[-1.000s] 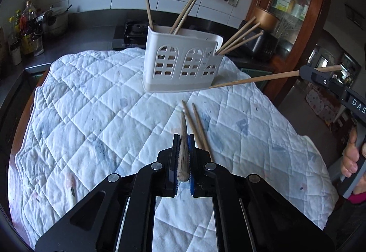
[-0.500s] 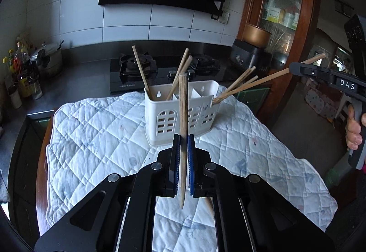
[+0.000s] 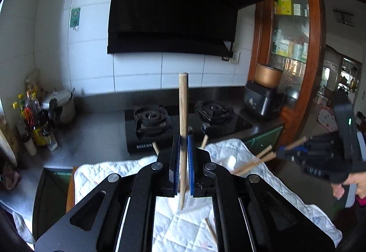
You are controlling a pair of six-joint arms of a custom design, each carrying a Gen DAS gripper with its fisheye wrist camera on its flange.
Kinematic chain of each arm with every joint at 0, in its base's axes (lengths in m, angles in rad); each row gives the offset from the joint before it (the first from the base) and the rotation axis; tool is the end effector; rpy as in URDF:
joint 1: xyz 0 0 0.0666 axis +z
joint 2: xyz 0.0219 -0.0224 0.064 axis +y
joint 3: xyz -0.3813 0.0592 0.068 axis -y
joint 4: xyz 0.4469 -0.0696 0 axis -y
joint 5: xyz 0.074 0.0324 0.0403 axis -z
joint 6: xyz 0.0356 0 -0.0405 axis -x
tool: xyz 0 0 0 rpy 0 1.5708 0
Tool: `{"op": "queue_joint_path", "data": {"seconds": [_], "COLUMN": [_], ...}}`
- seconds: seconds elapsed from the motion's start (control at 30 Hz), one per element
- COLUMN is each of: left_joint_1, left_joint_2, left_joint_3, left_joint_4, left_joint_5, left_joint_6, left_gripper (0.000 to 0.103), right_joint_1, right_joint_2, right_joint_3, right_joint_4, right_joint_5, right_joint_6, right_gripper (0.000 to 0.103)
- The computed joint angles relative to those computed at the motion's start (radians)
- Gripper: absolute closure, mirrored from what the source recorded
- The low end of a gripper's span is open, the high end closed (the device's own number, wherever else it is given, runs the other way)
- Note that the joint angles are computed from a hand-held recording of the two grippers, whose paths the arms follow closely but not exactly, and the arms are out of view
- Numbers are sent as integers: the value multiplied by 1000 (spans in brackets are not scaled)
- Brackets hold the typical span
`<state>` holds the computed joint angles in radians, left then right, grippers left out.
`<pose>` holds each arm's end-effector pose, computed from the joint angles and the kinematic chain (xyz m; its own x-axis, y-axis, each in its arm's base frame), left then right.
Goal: Organize utensils
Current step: 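Lower the left gripper's chopstick into the holder and open while the right gripper releases its own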
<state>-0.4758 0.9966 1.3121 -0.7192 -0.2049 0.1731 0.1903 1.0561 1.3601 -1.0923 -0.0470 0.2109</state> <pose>0.3558 -0.1757 0.5834 -0.3926 0.0126 -0.9196 0.2178 0.9727 -0.0797 0.3895 0.0763 0.5519 -0.6346 -0.3352 -0.6964 -0.3623 0.9249 -0.1150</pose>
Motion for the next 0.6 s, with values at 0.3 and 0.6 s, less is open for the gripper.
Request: {"op": "queue_joint_path", "data": {"seconds": [0.3,0.6], "left_joint_1": [19,51], "left_joint_2": [100,173], "left_joint_3": [49,37], "left_joint_4": [73,71], "left_joint_5": [-21,9], "left_joint_6": [24,86], "left_gripper": [98,98], "right_joint_1": [-6,10], "right_joint_2": [48,81], "right_joint_3": [0,3], "right_joint_4": [0,-1], "right_joint_5": [8,30], "right_joint_6": [17,30], "right_gripper": [96,96]}}
